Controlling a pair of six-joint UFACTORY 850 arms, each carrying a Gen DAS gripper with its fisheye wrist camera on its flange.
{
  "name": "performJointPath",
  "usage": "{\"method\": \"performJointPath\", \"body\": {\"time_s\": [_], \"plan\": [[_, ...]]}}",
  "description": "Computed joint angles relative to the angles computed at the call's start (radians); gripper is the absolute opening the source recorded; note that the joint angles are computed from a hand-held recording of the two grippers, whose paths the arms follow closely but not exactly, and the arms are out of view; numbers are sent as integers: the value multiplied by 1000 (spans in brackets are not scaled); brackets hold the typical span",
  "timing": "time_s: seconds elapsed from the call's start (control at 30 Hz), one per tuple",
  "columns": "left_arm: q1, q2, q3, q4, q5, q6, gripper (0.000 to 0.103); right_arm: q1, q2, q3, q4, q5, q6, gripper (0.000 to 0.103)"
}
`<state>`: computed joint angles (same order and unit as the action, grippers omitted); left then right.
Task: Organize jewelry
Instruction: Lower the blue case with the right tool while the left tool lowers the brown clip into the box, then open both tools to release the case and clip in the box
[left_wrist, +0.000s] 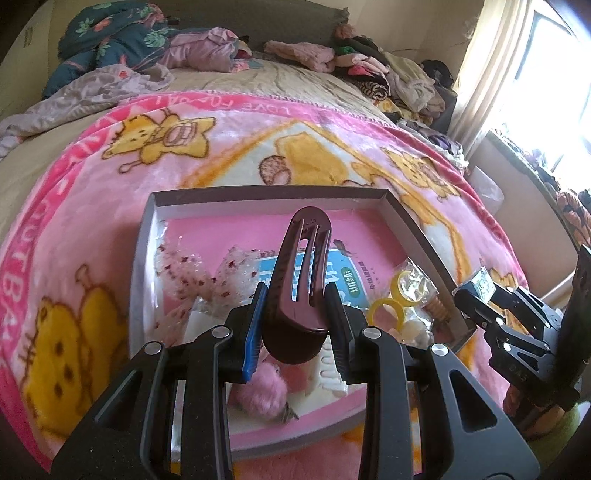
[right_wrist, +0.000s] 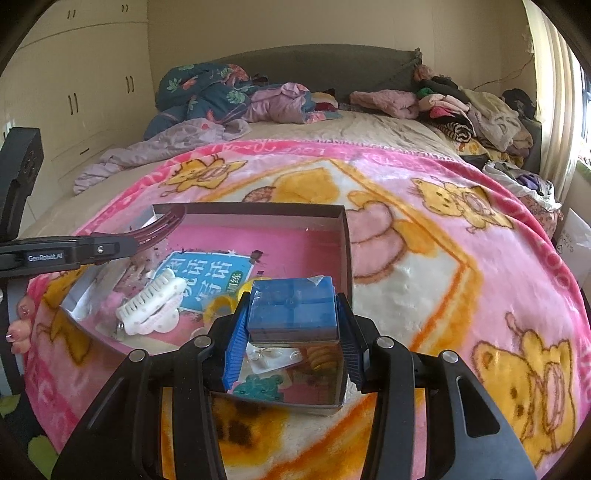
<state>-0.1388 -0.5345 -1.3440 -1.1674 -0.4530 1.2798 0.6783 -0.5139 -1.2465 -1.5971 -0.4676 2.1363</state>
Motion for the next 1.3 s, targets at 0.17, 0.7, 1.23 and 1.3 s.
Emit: {"method": "performJointPath", "body": {"time_s": [0.17, 0.7, 1.23, 1.3], "plan": [[-11, -27, -20, 20, 10, -10, 23, -4, -12, -3, 6, 27, -16, 43], [-14, -74, -49, 10, 13, 11, 24, -1, -61, -39, 25, 109, -57, 43], [-14, -98, -67, 28, -3, 5, 24, 15, -83, -74, 79, 135, -123, 49], [-13, -98, -66, 28, -5, 6, 24, 17, -75, -65, 79, 128, -117, 52]]}}
